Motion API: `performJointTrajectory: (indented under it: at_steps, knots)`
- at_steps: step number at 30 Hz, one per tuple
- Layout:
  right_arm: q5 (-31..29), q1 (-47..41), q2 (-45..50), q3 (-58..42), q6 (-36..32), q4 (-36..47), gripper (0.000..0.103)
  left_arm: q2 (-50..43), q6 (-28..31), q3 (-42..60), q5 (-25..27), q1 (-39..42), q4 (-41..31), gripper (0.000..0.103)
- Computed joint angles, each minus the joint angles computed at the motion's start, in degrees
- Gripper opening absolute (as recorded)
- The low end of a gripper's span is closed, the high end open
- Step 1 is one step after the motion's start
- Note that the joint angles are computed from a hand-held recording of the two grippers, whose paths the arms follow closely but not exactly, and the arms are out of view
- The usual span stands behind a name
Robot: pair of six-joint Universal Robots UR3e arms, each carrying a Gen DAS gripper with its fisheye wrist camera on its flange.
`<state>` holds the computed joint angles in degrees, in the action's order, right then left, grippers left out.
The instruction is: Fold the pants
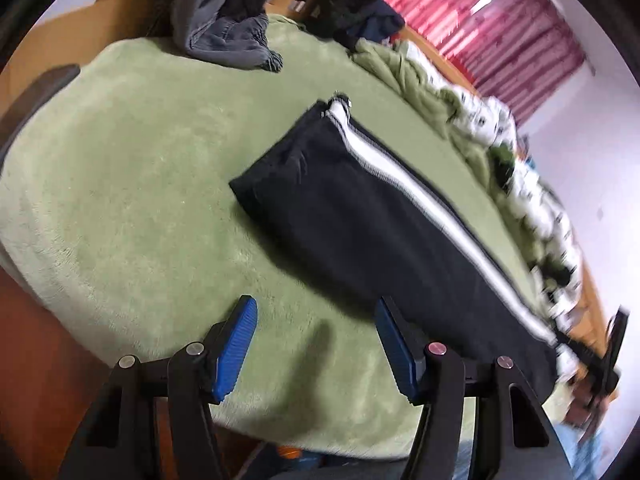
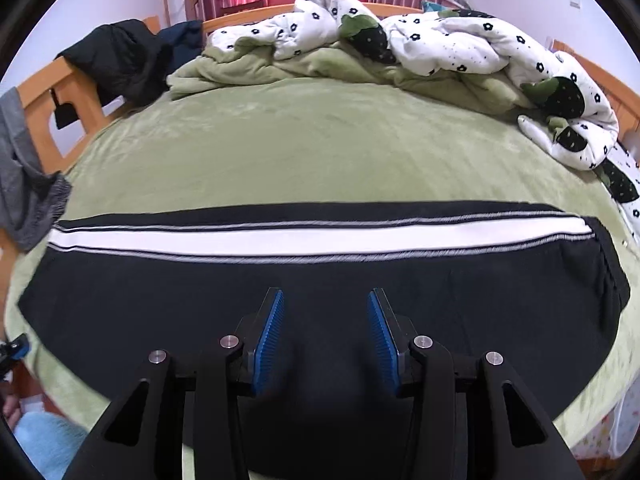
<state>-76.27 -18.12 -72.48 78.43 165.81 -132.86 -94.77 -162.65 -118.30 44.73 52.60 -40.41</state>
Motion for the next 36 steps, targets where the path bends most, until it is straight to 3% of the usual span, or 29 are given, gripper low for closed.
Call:
performJointTrajectory:
  at_steps: [9, 11, 12, 15, 21, 25, 29, 36]
  knots:
    - [-3.92, 3.29, -7.40, 0.84, -0.43, 6.98, 0.044, -15.70, -12.98, 10.37, -1.53, -3.28, 13.02, 0.057]
    - [-4.98, 3.84, -7.67, 0.63, 0.20, 7.15, 0.044, -17.20, -15.05, 11.95, -0.47, -3.70, 15.60, 0.036]
    - [-6.38, 4.41, -7.71, 0.70, 1.13, 7.04, 0.044, -17.26, -15.39, 12.19, 0.13, -3.50, 16.40, 0.015]
    - [-6.72, 4.30, -7.95, 0.56, 3.44, 8.64, 0.044, -16.90, -11.23, 15.04, -4.36, -0.97, 10.87, 0.015]
    - [-3.96, 1.46, -13.67, 7.49, 3.09, 6.88, 0.044, -14.18, -7.34, 19.58, 3.06, -3.92, 3.54, 0.015]
    - [0.51, -2.67, -16.53, 12.09, 0.60, 6.07, 0.044, -11.61, -9.31, 21.42, 6.16, -6.42, 3.73, 0.015]
    - [4.55, -6.97, -16.44, 15.40, -2.10, 4.99, 0.044, -6.20, -9.92, 23.22, 14.29, -14.41, 8.17, 0.014]
    - [12.79, -16.07, -15.64, 21.71, -5.12, -0.24, 0.044, -5.55, -11.96, 32.95, 21.11, -33.57, 7.09, 0.014]
